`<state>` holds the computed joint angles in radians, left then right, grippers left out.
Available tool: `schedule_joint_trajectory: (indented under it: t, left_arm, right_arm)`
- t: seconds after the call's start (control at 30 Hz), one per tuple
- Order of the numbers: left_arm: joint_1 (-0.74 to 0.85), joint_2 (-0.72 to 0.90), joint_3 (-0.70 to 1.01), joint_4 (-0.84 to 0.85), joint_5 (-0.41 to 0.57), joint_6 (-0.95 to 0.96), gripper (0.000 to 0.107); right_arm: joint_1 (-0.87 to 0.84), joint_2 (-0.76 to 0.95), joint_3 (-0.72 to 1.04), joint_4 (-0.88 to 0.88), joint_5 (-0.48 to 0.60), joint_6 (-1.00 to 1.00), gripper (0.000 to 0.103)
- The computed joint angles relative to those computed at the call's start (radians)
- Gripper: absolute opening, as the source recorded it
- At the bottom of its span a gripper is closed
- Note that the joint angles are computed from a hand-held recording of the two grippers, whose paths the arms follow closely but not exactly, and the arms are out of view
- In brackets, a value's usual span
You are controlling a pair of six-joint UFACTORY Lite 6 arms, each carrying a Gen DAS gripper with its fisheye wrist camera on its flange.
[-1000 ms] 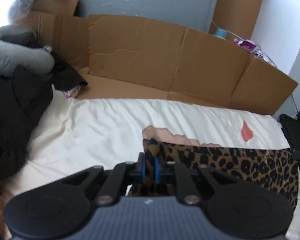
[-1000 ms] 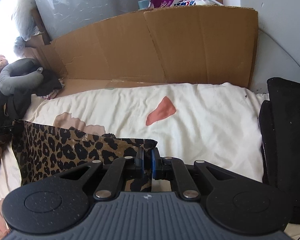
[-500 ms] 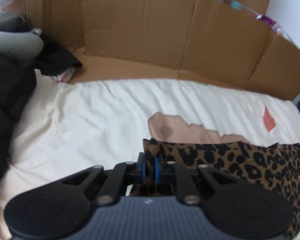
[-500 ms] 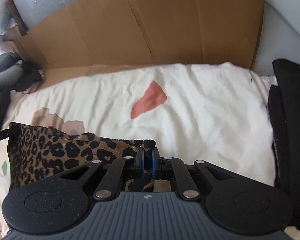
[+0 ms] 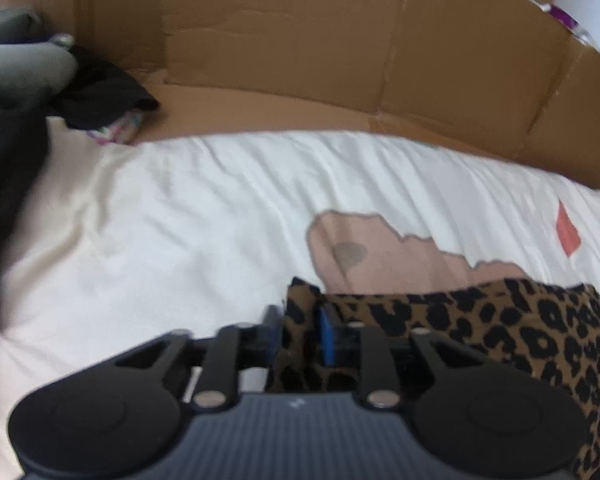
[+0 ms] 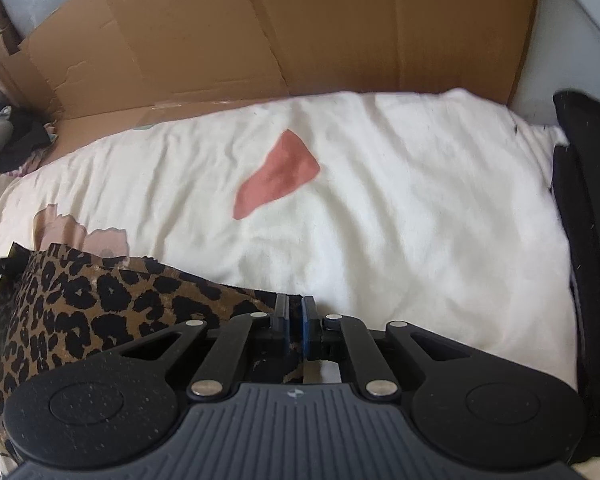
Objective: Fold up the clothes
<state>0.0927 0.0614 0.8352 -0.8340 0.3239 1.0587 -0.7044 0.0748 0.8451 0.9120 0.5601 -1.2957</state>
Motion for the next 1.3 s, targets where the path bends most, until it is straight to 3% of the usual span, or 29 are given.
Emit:
schedule_joint_trajectory:
  t: [0.1, 0.23, 0.37, 0.47, 0.63, 0.8, 1.0, 1.23, 1.3]
  left_arm:
    - [-0.002, -0.119, -0.063, 0.007, -0.006, -0.005, 0.036]
    - [-0.026, -0.259, -0.123, 0.033, 0.07, -0.033, 0.036]
    - [-0.104, -0.339, -0.148, 0.012, 0.143, -0.062, 0.038]
    - [-0.195, -0.383, -0.169, -0.019, 0.126, -0.07, 0.041]
    - [-0.328, -0.35, -0.17, -0.087, 0.093, -0.017, 0.039]
    - [-0.405, -0.308, -0.197, -0.178, 0.043, 0.077, 0.03]
    - [-0.432, -0.221, -0.195, -0.312, -0.02, 0.21, 0.029]
    - [-0.412, -0.149, -0.189, -0.457, -0.02, 0.354, 0.029]
    - [-0.406, -0.147, -0.18, -0.42, -0.008, 0.319, 0.027]
  right_arm:
    - [-0.024, -0.082, -0.035, 0.03, 0.012, -0.044, 0.007]
    - [-0.049, -0.187, -0.088, 0.085, 0.07, -0.101, 0.025]
    - [-0.033, -0.28, -0.158, 0.113, 0.135, -0.152, 0.03]
    - [0.002, -0.334, -0.208, 0.133, 0.154, -0.182, 0.031]
    - [0.111, -0.371, -0.26, 0.144, 0.097, -0.16, 0.031]
    - [0.188, -0.375, -0.294, 0.176, 0.045, -0.164, 0.031]
    - [0.259, -0.349, -0.301, 0.235, -0.018, -0.225, 0.031]
    - [0.242, -0.233, -0.276, 0.31, -0.007, -0.316, 0.031]
    - [0.239, -0.233, -0.288, 0.33, -0.008, -0.351, 0.031]
